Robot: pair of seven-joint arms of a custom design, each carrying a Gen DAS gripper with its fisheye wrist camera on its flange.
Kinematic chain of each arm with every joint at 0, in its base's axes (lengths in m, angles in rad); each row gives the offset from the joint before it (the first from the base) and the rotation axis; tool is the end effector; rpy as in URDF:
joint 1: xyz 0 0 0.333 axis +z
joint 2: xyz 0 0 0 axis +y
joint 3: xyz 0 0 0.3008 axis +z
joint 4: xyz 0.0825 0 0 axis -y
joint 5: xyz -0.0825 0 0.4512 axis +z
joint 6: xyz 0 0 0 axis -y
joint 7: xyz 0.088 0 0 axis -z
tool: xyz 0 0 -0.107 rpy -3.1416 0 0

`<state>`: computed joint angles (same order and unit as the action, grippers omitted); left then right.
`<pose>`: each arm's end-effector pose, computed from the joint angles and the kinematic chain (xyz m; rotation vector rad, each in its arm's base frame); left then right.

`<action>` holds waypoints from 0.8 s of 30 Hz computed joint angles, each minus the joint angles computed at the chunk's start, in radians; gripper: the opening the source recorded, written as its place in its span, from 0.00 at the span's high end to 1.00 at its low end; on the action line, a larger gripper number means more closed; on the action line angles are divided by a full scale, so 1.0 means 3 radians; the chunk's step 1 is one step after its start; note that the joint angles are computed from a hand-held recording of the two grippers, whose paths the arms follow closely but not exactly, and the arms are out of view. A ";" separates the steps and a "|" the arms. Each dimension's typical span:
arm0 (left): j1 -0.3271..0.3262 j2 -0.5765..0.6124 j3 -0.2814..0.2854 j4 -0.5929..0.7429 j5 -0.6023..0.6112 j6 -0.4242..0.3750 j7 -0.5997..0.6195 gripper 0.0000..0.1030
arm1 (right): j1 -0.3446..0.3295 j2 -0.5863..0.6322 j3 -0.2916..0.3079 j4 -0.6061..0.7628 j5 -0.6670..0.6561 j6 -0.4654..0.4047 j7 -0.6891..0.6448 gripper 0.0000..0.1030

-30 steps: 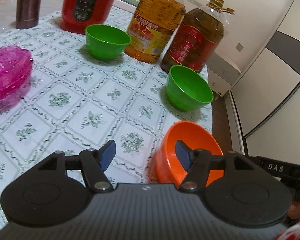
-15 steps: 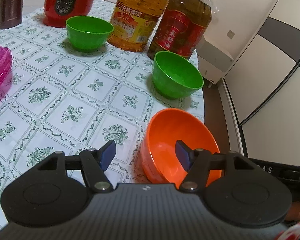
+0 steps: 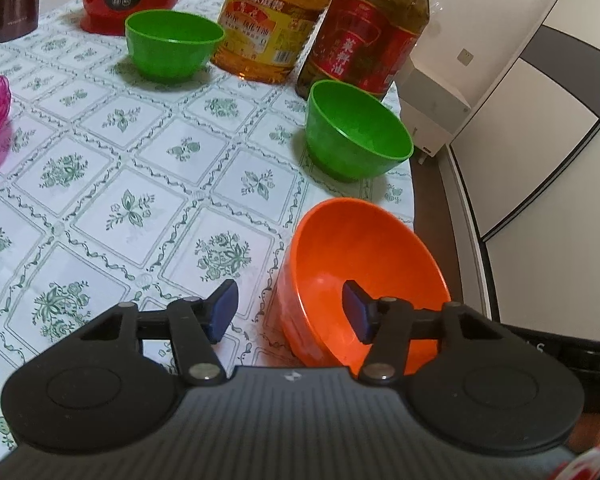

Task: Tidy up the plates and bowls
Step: 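Move both open grippers toward the rim of the orange bowl, then close both grippers on the rim of the orange bowl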

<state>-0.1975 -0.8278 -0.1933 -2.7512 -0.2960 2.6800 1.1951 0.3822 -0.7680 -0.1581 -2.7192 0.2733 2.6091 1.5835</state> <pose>0.3974 -0.1506 0.4959 -2.1123 1.7200 -1.0307 0.4259 0.0942 0.4799 -1.7480 1.6996 -0.1667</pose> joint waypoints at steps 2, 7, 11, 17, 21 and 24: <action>-0.0010 0.0028 0.0007 0.0009 -0.0009 -0.0006 0.0003 0.53 | -0.0009 0.0008 0.0002 -0.0008 0.0000 0.0010 0.0010 0.37; 0.0007 0.0089 -0.0022 0.0031 0.0017 0.0002 -0.0006 0.62 | -0.0019 0.0035 0.0006 -0.0016 0.0001 0.0048 0.0032 0.37; 0.0027 0.0122 -0.0048 0.0043 0.0061 0.0008 -0.0022 0.70 | -0.0005 0.0060 -0.0001 -0.0013 0.0004 0.0078 0.0024 0.42; 0.0021 0.0135 -0.0045 0.0032 0.0089 0.0043 -0.0005 0.78 | 0.0007 0.0092 -0.0012 -0.0009 0.0019 0.0111 0.0025 0.55; -0.0002 0.0147 -0.0038 0.0036 0.0090 0.0065 0.0029 0.83 | 0.0013 0.0099 -0.0014 -0.0007 0.0022 0.0106 0.0015 0.65; -0.0016 0.0162 -0.0038 0.0045 0.0090 0.0075 0.0057 0.85 | 0.0035 0.0095 -0.0034 -0.0016 0.0042 0.0119 -0.0016 0.72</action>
<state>-0.2022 -0.7792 -0.2045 -2.7376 -0.2689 2.7024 1.2120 0.3928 -0.7394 -0.1683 -2.7240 0.2859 2.6448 1.5787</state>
